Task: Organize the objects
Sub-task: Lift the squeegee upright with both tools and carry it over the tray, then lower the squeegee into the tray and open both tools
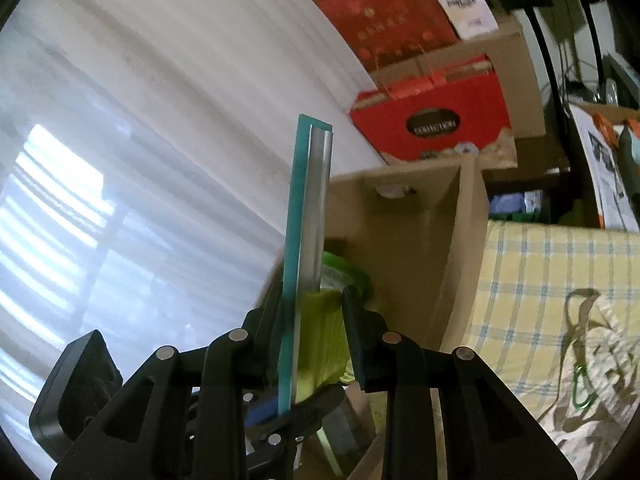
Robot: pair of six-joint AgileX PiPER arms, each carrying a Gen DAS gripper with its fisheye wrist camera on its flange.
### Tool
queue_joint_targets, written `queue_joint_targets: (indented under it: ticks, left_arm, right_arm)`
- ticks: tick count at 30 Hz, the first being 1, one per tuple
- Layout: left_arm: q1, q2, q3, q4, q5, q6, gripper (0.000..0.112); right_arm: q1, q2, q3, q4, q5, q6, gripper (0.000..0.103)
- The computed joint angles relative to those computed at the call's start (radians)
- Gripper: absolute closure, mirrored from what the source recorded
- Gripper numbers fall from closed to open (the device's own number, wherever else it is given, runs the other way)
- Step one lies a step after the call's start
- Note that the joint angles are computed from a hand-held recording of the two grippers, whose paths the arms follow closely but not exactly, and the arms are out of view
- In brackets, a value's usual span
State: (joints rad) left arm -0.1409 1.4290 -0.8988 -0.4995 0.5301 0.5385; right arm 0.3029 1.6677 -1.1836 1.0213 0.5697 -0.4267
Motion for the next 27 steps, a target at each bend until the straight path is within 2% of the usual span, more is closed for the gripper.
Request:
queue_joint_targets:
  ticks: [9, 15, 21, 27]
  left_arm:
    - [0.014, 0.109, -0.006, -0.024, -0.019, 0.040, 0.099]
    - [0.006, 0.160, -0.012, -0.010, -0.050, 0.022, 0.099]
    - [0.008, 0.217, -0.055, 0.004, -0.024, -0.008, 0.100]
    - [0.021, 0.235, -0.067, -0.005, -0.005, -0.019, 0.098]
  right_arm:
    - [0.013, 0.090, -0.006, 0.000, -0.040, 0.004, 0.075]
    - [0.019, 0.136, -0.033, -0.083, -0.062, 0.064, 0.075]
    - [0.028, 0.180, -0.070, -0.115, -0.072, 0.092, 0.076]
    - [0.047, 0.197, -0.117, -0.256, -0.074, 0.210, 0.076]
